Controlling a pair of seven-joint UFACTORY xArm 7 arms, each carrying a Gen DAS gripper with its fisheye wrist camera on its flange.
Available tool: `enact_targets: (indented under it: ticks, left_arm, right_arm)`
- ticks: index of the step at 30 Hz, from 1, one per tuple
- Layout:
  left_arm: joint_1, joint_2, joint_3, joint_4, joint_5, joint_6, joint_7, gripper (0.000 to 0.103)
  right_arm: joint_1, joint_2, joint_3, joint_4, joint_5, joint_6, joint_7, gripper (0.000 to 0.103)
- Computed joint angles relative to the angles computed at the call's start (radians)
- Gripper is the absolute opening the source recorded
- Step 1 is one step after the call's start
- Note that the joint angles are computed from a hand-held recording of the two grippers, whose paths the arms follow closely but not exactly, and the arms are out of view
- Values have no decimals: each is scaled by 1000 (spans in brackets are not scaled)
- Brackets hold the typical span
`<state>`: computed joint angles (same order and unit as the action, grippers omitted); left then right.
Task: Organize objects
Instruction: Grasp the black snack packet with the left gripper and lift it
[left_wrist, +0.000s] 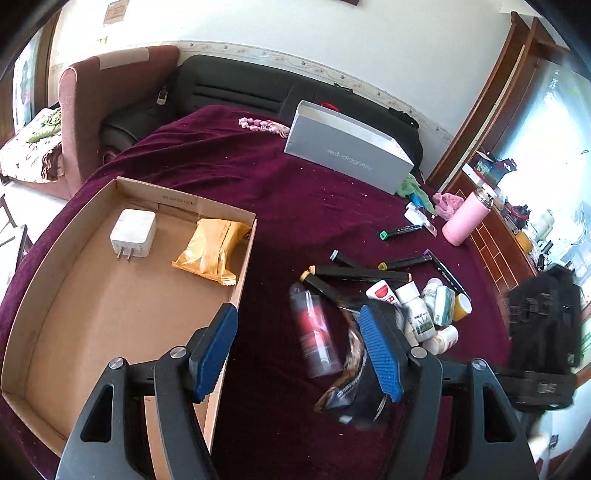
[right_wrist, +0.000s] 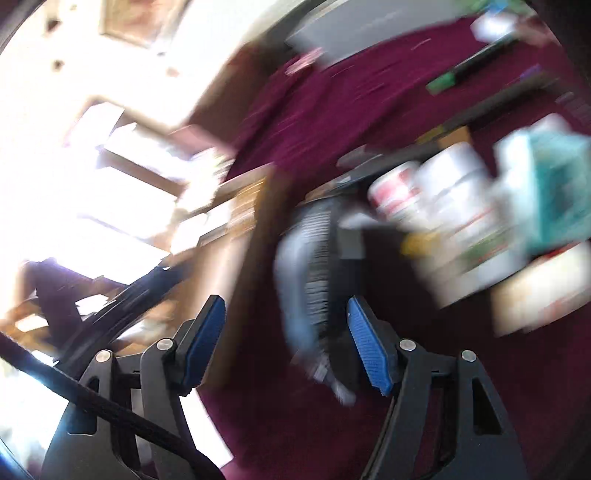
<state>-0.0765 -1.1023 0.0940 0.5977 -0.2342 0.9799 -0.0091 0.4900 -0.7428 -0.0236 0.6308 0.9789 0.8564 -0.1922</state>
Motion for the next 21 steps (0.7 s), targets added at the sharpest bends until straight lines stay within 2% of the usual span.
enact_targets:
  ticks: [1,2,3,4,6,9,11,13,18,21]
  left_arm:
    - [-5,2,-1,-2,-3,3,1,63]
    - [-15,3,-2,-2,-8,6,5,63]
    - [-29,2,-6,-3,-14,7,11,63]
    - [-47,3,-17,-3,-22,6,18,63]
    - [-84,9,-43,-2,-34,-1,32,63]
    - [-117,22,-74,1,-52,-14,22,63]
    - [-127,22,-80,-5,-54,-23,16,63]
    - [-146,22,-90,-22,-33,-34,50,63]
    - [-199,40,-142,-62,18,-27,122,63]
    - [-207,51,-210,-83,59,-65,124,63]
  right_arm:
    - [0,-32,-1,-20,19,-15,-18,69]
    - [-42,-80,30,-41,-4,-32,7,69]
    - [-125,-128,69,-46,-68,-7,73,69]
    - [-166,-166,81,-60,-112,-7,116,69]
    - [-194,-242,67,-97,-265,-36,248,69]
    - [-282,-287,83,-111,-404,-2,374,69]
    - [-312,-291,104,-111,-483,26,437,69]
    - [-295,-309,110,-129,-522,31,469,69]
    - [-194,-324,108,-137,-544,-11,504,69]
    - [-167,-334,93,-143,-559,-21,524,69]
